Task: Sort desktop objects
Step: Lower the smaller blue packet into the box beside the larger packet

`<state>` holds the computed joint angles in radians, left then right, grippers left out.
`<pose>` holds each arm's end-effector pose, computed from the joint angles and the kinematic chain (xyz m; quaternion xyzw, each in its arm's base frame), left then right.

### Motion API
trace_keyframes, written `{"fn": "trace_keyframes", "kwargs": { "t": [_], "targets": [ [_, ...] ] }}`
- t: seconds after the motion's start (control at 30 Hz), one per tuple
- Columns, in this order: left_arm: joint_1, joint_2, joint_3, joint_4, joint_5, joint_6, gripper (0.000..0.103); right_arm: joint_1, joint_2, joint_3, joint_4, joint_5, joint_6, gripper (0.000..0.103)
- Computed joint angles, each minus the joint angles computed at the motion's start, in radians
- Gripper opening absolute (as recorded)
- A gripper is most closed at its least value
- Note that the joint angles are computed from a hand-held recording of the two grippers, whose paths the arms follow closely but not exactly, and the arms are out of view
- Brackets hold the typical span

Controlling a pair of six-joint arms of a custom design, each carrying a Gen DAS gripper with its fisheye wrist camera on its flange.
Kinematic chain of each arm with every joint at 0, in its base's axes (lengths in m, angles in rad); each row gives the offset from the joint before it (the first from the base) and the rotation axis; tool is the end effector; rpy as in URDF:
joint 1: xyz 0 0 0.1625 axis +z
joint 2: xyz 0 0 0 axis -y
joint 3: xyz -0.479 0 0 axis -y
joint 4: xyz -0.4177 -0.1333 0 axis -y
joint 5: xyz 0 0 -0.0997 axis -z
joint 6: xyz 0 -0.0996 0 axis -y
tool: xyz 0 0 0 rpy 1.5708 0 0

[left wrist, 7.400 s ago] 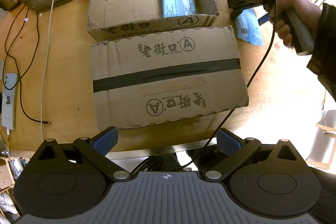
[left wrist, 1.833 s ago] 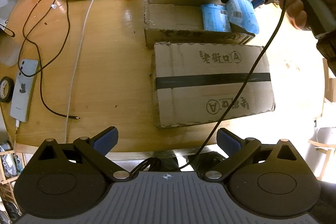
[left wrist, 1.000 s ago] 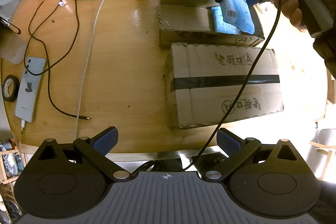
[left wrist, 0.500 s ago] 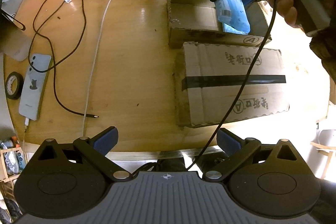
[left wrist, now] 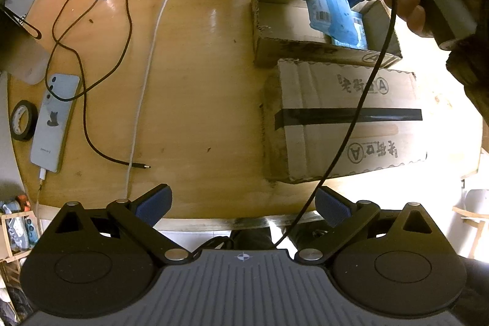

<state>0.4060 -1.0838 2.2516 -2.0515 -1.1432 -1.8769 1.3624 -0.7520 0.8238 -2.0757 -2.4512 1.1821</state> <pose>-0.3055 -0.3214 0.0683 -0.2538 0.8873 -0.1831 0.3387 -0.1275 -0.8761 0.4440 -0.6363 -0.6198 0.3665 0.2769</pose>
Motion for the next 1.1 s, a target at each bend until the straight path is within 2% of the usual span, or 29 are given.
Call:
{"fn": "trace_keyframes", "kwargs": {
  "t": [0.43,1.1],
  "targets": [
    [-0.007,-0.018,0.018,0.008,-0.015,-0.032,0.103,-0.001,0.056,-0.104,0.043,0.004,-0.012,0.061],
    [-0.021,-0.035,0.035,0.015,-0.026,-0.070,0.103,-0.005,0.135,-0.257,0.130,0.008,0.013,0.061]
  ]
}}
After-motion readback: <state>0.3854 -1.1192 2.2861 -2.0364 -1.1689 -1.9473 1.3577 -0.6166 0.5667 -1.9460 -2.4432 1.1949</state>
